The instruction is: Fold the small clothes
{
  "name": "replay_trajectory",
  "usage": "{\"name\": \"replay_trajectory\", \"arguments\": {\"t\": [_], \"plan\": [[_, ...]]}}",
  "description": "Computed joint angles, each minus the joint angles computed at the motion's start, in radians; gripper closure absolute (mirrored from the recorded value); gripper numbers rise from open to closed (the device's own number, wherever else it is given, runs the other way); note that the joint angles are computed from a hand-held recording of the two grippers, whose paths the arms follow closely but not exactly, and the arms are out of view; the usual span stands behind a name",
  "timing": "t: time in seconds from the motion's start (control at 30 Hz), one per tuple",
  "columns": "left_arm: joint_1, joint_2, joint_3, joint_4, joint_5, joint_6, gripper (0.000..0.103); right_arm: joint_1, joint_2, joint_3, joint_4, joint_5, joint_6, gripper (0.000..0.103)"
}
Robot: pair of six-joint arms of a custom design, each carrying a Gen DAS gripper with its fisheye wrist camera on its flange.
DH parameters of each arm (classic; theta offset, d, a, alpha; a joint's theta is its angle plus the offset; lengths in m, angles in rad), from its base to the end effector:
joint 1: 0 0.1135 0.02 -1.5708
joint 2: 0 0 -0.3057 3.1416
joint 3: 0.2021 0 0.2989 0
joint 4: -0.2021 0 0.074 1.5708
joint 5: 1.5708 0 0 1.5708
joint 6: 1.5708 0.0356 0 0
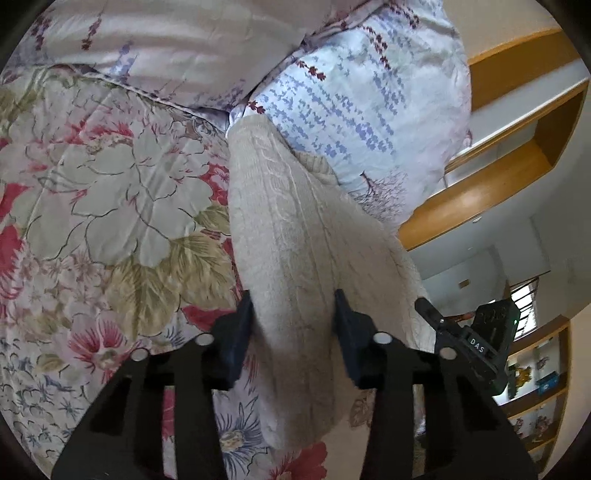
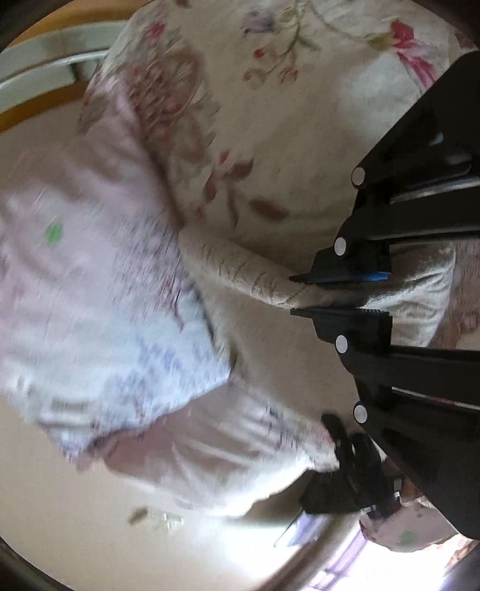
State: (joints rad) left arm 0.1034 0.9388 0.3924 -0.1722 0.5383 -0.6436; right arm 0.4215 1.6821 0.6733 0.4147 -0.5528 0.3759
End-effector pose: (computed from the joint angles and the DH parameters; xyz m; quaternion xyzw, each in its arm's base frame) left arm 0.2003 0.0024 0.1904 -0.2180 0.8574 -0.3397 0.3194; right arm 0.3092 0.1591 0.1431 -0.1474 0.8465 0.3973 0.3224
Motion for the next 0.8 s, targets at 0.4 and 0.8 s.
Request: {"name": "replay_trajectory", "arguments": {"t": [0.4, 0.8], "plan": [[0.033, 0.013, -0.021, 0.013, 0.036, 0.041, 0.054, -0.026, 0.098, 0.054, -0.087, 0.031, -0.010, 0.088], [0.050, 0.113, 0.082, -0.026, 0.014, 0.027, 0.021, -0.081, 0.155, 0.222, -0.268, -0.092, 0.039, 0.038]]}}
